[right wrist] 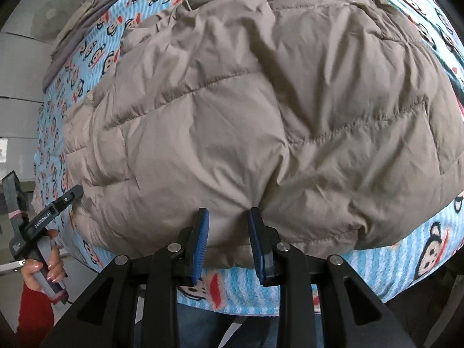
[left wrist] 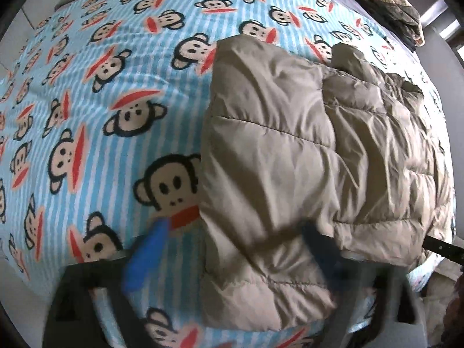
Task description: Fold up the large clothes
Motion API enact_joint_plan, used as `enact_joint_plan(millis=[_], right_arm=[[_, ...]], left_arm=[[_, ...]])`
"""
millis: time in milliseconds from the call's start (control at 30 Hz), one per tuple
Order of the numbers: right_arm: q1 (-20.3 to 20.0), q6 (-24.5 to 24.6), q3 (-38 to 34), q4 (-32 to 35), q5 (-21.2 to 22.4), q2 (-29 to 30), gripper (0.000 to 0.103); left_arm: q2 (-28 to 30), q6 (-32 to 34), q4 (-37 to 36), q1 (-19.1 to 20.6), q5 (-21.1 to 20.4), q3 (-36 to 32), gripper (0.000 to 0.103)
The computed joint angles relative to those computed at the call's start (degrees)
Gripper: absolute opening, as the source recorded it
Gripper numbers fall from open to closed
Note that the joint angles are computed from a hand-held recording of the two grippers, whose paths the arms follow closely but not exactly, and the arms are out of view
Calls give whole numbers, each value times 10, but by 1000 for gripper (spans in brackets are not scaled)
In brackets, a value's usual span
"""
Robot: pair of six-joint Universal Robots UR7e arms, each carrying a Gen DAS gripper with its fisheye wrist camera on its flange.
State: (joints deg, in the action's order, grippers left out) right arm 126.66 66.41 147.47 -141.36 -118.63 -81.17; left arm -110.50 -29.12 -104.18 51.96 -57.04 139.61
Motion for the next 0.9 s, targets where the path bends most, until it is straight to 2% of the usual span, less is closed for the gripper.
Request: enact_joint_plan(millis=[133, 267, 400, 467, 600, 733, 800, 900], right_arm=[[-3, 3, 5, -8, 3, -3, 34], [-2, 2, 5, -14, 7, 3, 44], [0, -5, -2, -5, 5, 12, 51], [0, -9, -4, -2, 4, 12, 52], [-2, -8, -1, -2, 6, 8, 52], [-5, -9, 1, -3, 7, 10, 52], [-5, -11, -1, 1, 5, 13, 52], [-3, -13, -5, 8, 2, 20, 53]], left_arm=[[4, 8, 3, -5, 8, 3, 103], [13, 24, -3, 6, 3, -5, 103], [35, 31, -37, 46, 15, -25, 103], [49, 55, -65, 89, -29, -42, 103], [95, 130, -103, 186, -167, -81, 103], [164, 206, -103, 252, -281, -117, 103], [197, 238, -96, 259, -304, -129, 103], [233, 268, -92, 249, -300, -137, 103]])
